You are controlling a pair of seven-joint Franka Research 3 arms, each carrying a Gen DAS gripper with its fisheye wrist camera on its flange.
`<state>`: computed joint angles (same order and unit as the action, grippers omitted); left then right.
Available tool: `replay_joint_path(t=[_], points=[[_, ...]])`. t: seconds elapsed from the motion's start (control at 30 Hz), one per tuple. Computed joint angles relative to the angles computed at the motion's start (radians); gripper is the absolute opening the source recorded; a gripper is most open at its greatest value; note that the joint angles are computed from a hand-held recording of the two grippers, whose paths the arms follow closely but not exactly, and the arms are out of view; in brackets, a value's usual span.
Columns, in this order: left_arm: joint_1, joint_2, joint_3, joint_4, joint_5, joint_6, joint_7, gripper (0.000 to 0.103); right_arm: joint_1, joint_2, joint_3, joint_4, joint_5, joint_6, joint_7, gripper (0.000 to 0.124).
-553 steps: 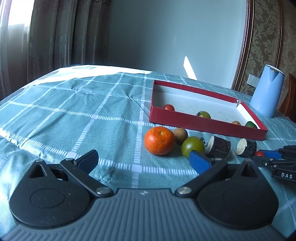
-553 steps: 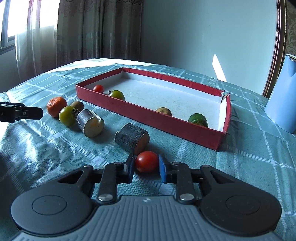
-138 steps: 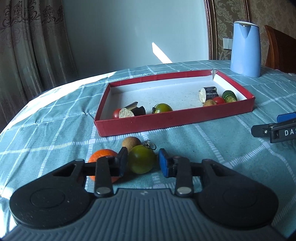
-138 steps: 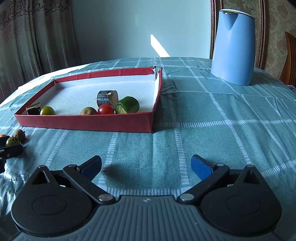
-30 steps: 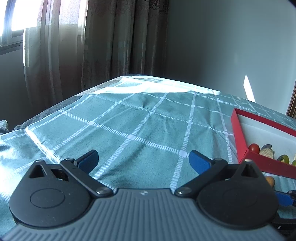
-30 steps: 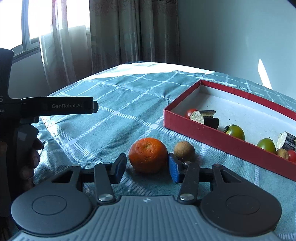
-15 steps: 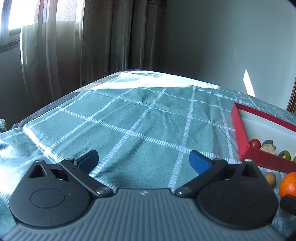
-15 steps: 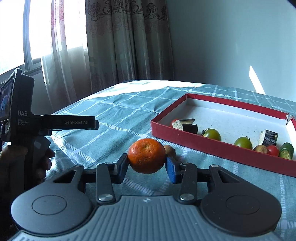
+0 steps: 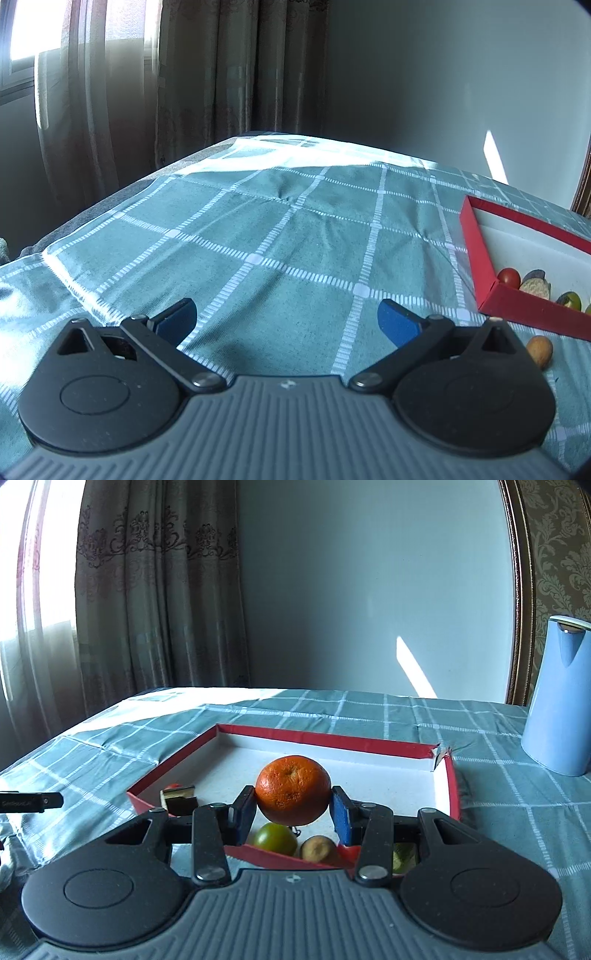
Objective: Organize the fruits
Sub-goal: 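Carry the orange into the red tray and open the right gripper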
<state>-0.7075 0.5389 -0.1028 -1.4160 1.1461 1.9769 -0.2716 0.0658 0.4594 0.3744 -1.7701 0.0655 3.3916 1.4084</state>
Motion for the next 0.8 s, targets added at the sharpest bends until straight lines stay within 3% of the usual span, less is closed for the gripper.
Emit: replay_joint_path(t=[0.07,0.2,0.43,0.57,0.67,0.8], points=[[0.0,0.0,0.0,-0.001,0.0,-0.001,0.0,0.103,0.1,0.037,-0.11,0.076,0.041,-0.041,-0.015,0.043],[0.002,0.003,-0.001,0.004,-0.006,-0.001,0.006,0.103,0.202,0.093,-0.218,0.162,0.101,-0.095,-0.052,0.043],[-0.001,0.011,0.002,0.015,-0.006,0.004,0.03,0.103,0.329,0.143,-0.361,0.2,0.176,-0.065,-0.096,0.042],[-0.006,0.012,0.005,0.016,-0.004,-0.001,0.032,0.103,0.451,0.176,-0.5,0.22,0.236,-0.03,-0.124,0.042],[-0.007,0.013,0.006,0.019,-0.005,-0.003,0.033,0.103,0.48,0.186,-0.529,0.225,0.27,-0.019,-0.155,0.043],[-0.009,0.014,0.005,0.02,-0.007,-0.009,0.03,0.103,0.469,0.185,-0.512,0.226,0.306,-0.013,-0.176,0.05]])
